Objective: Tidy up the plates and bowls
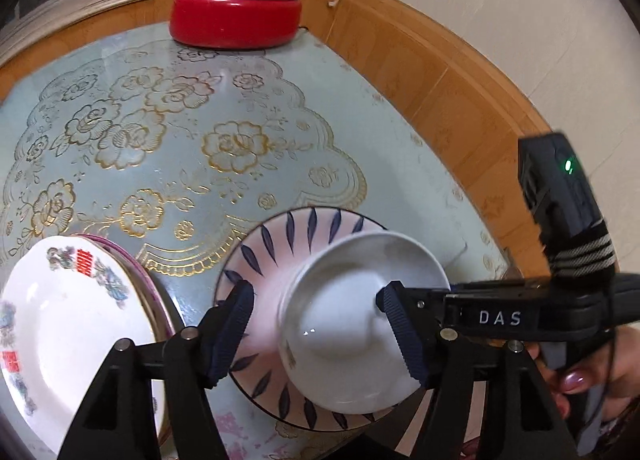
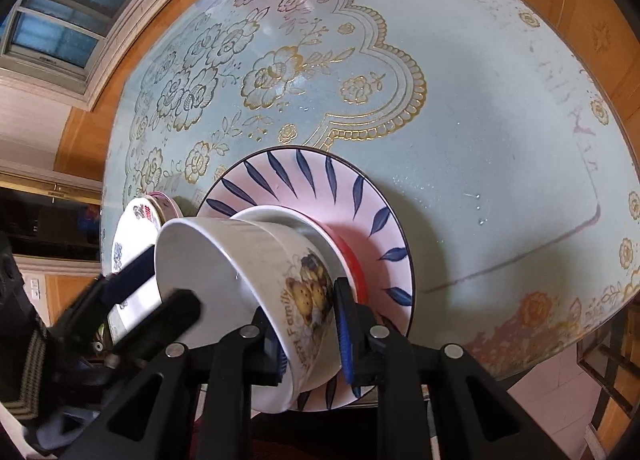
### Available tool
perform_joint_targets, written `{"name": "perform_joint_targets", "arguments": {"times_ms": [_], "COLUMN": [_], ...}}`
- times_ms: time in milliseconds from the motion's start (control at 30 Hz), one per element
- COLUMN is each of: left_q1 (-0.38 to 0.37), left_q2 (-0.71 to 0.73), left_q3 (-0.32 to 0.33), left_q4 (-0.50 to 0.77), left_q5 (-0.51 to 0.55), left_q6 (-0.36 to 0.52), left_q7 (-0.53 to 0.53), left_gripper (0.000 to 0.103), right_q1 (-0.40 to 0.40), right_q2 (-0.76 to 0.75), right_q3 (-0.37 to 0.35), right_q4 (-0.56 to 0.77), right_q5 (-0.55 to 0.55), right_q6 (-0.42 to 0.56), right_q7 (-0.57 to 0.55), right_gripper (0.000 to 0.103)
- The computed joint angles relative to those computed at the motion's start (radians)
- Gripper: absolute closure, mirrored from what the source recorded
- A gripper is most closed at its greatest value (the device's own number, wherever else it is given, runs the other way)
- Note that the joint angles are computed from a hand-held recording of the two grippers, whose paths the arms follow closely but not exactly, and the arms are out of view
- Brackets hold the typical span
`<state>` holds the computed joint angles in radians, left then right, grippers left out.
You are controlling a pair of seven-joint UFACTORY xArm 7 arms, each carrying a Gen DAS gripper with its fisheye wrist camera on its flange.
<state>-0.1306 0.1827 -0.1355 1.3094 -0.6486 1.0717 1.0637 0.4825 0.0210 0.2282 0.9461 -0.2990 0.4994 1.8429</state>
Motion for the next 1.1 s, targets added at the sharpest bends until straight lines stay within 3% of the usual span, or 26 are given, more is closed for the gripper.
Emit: {"name": "perform_joint_targets", "arguments": {"times_ms": [433,633,833,1100], "left_q1": [0.028,0.034,0.029,0.022], "left_q2": [-0.031,-0.053,-0.075,-0.091], "left_q3": [0.020,0.026,0.029,0.037], "left_q4": [-0.081,-0.133,-0.167,-0.195], "left_q5": [-0.016,-0.022,-0.029,-0.035], "left_q6": [-0.144,-0.187,-0.209,-0.230], "left_q7": [0.005,0.044,0.066,0.086], "left_gripper": [0.025,0.023,0.023,0.020], "right_q1": [0.001,0.004,0.020,0.018], "right_q2": [-0.003,0.012,0.065,0.005], "right_q3": [0.006,0.005,0.001,-0.004], "right_q4": [0.015,0.056,0.157,0.089], "right_q5": [0.100,0.117,0.111,0.117], "right_q6": [0.046,0.109,0.240,0.174], "right_q7": [-0.098,-0.157,-0.246,-0.216], "right_gripper": [0.084,0.078,0.074,0.074]}}
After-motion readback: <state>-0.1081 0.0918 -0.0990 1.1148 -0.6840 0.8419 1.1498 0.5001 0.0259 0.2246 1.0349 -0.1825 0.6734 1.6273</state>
